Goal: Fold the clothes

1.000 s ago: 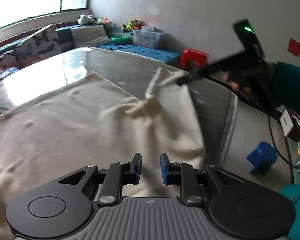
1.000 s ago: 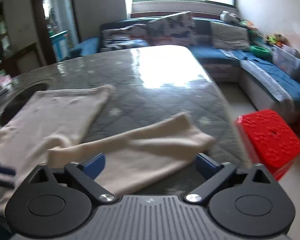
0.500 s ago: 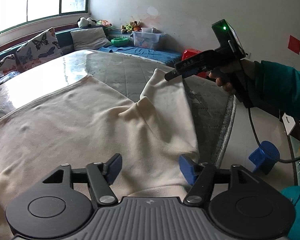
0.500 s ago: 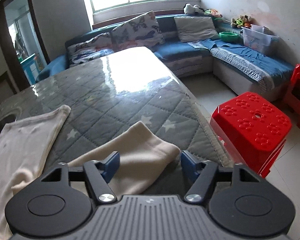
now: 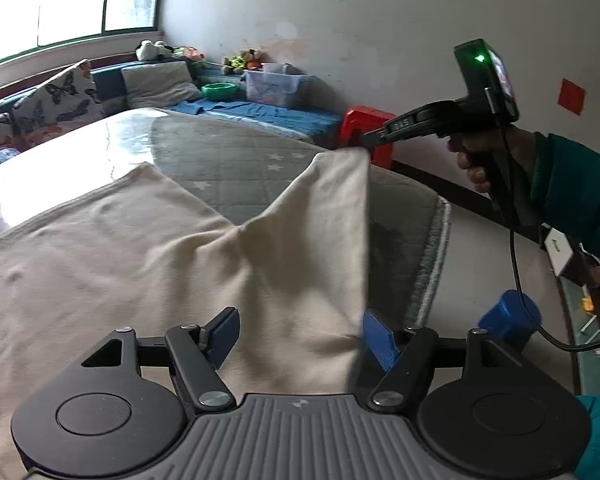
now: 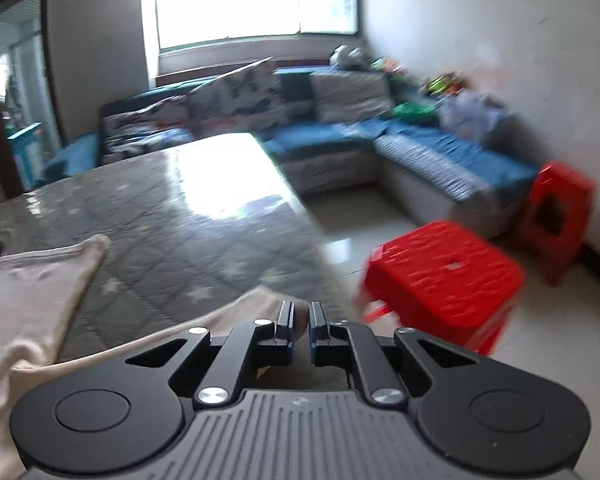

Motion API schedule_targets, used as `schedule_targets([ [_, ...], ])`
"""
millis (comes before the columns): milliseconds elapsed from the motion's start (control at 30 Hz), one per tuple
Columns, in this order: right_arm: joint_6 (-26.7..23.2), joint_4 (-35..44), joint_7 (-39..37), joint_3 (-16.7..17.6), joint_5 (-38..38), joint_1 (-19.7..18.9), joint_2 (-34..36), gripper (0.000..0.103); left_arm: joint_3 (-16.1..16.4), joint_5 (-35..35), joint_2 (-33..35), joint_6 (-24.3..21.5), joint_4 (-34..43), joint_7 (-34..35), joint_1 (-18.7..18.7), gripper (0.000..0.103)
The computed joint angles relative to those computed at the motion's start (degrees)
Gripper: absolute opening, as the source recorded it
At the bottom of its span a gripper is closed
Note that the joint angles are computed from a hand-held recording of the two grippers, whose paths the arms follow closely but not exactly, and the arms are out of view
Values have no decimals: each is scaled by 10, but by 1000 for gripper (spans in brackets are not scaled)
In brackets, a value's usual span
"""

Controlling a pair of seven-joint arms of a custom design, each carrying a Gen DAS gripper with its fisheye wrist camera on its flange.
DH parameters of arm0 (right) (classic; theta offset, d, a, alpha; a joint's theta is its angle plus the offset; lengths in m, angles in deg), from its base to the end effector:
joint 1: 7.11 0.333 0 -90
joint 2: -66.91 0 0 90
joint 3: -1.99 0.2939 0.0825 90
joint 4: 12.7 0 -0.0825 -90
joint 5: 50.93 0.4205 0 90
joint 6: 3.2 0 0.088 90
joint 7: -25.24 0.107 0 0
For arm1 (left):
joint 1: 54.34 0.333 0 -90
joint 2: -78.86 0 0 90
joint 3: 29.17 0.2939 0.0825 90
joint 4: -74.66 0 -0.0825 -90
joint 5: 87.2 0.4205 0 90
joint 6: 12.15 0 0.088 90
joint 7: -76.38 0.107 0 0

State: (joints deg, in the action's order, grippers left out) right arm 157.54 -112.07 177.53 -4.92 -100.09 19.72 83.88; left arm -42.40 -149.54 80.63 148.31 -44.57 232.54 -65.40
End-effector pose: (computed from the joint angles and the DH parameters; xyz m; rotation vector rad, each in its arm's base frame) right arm 0.6508 0.2825 0.4478 -1.6562 1.6712 -0.8203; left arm 0.5802 -0.2152 0.4302 -1.1591 2.3436 -1.2195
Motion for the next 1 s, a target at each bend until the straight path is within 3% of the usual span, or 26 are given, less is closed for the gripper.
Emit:
schedule_targets([
  [67,-46,-14,49,-13,-52,20,-20,4,0,-3,-1,-10,-2,5,0,73],
  [133,-70,-33,63,-1,-63,13,-34,4,0,-4,-2,-21,-5,9,0,73],
  [233,-45,-49,48,22,-29,-17,-39,10,0,-7,-2,-21,-2,17,-2,73],
  [267,-31,-51,43,27,-15,-25,-37,18,0,-8,-1,-21,1,18,-2,73],
  [300,-14,-51,37,31,2,-31,-35,36,0,-11,0,-21,4,18,-2,73],
  [333,4,-49,33,33,16,-35,-29,43,-1,-12,2,-19,6,17,-3,73],
  [500,53,-28,-27,34,111,-44,6,45,-5,0,9,-13,14,1,-4,73],
  [633,49,-25,-41,3,118,-13,15,42,-7,10,9,-16,11,-9,-3,73],
  [700,51,-26,-62,0,127,-7,16,16,-7,8,11,-14,13,-8,-2,73],
  [800,36,-22,-59,-20,109,17,15,7,-8,8,14,-11,19,-18,0,73],
  [933,-2,-37,37,-54,-6,56,-14,5,-10,-2,18,-14,25,-17,4,73],
  [1000,-35,-49,69,-50,-48,61,-31,4,-11,-9,20,-24,28,-15,7,76],
])
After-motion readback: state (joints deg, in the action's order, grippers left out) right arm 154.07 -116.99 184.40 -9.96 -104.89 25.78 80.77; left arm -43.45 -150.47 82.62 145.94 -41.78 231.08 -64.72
